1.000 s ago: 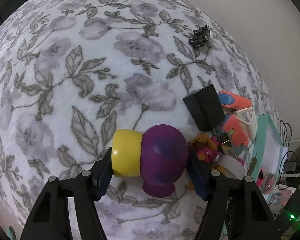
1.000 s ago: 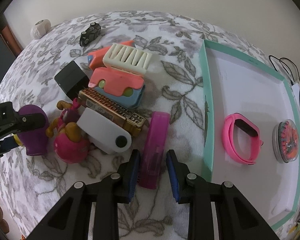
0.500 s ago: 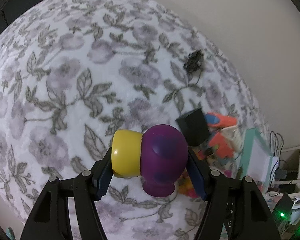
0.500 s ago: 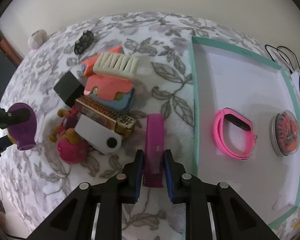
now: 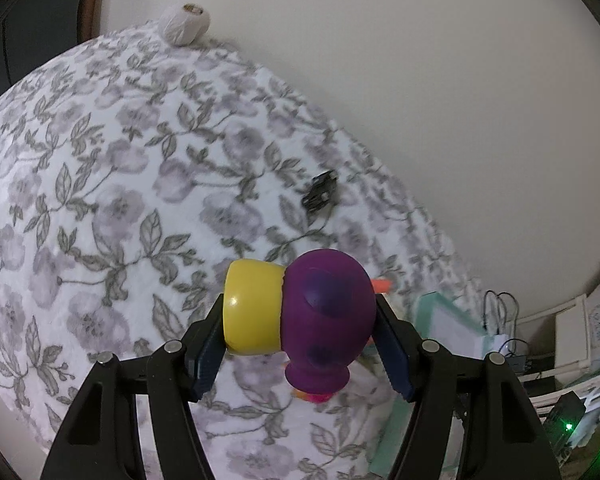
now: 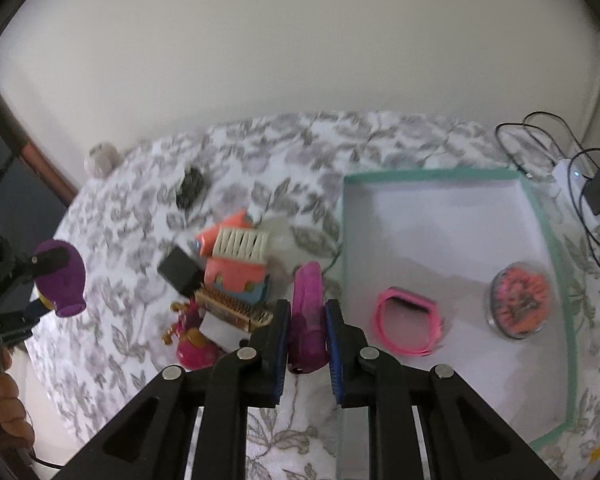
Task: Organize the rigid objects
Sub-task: 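Lower the pink comb into the box with the right tool while the left tool lowers the yellow-purple toy there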
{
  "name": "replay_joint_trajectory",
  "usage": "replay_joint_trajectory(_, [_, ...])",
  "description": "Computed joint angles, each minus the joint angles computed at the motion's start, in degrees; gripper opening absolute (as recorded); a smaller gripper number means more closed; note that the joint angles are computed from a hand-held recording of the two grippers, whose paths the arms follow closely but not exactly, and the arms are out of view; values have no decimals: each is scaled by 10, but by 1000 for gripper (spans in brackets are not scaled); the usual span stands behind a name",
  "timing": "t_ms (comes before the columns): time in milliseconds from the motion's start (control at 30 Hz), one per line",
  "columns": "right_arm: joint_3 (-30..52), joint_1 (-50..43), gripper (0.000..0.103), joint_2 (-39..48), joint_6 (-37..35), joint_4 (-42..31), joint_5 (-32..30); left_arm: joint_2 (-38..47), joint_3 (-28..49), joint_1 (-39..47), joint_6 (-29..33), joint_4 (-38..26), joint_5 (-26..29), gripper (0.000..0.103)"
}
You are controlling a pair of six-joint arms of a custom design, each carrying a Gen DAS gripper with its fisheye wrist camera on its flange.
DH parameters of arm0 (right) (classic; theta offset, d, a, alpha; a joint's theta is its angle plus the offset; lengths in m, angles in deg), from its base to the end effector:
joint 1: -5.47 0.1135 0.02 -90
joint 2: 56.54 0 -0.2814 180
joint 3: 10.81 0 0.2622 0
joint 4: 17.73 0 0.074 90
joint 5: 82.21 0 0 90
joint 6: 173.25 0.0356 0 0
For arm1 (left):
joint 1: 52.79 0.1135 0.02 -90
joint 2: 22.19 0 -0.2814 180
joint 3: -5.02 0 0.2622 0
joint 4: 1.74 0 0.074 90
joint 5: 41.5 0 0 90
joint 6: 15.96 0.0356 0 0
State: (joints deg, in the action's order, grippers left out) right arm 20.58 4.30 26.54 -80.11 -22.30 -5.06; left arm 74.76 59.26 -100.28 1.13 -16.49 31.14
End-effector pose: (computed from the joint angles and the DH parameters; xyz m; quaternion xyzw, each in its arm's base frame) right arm 0.2091 0.0036 0.0967 0.0033 0.9515 0.1120 0.2865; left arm 0.2138 -0.2175 0.1240 -0.2500 0.9164 -0.1683 0.2634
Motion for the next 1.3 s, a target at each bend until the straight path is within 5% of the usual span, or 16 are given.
replay_joint_trajectory(333, [17, -177, 18, -50, -85, -70, -48, 23, 77, -55, 15, -44, -25, 69])
replay_joint_trajectory(700, [71, -364, 18, 20, -168, -110, -108, 148, 242, -118, 62, -89, 16, 69])
replay_joint_trajectory(1100, [94, -420, 18, 99, -186, -79, -58, 361, 504, -184, 124, -212, 92, 69])
replay_joint_trajectory(1300, [116, -426, 18, 171, -195, -72, -27, 405, 543, -189, 130, -216, 128, 69])
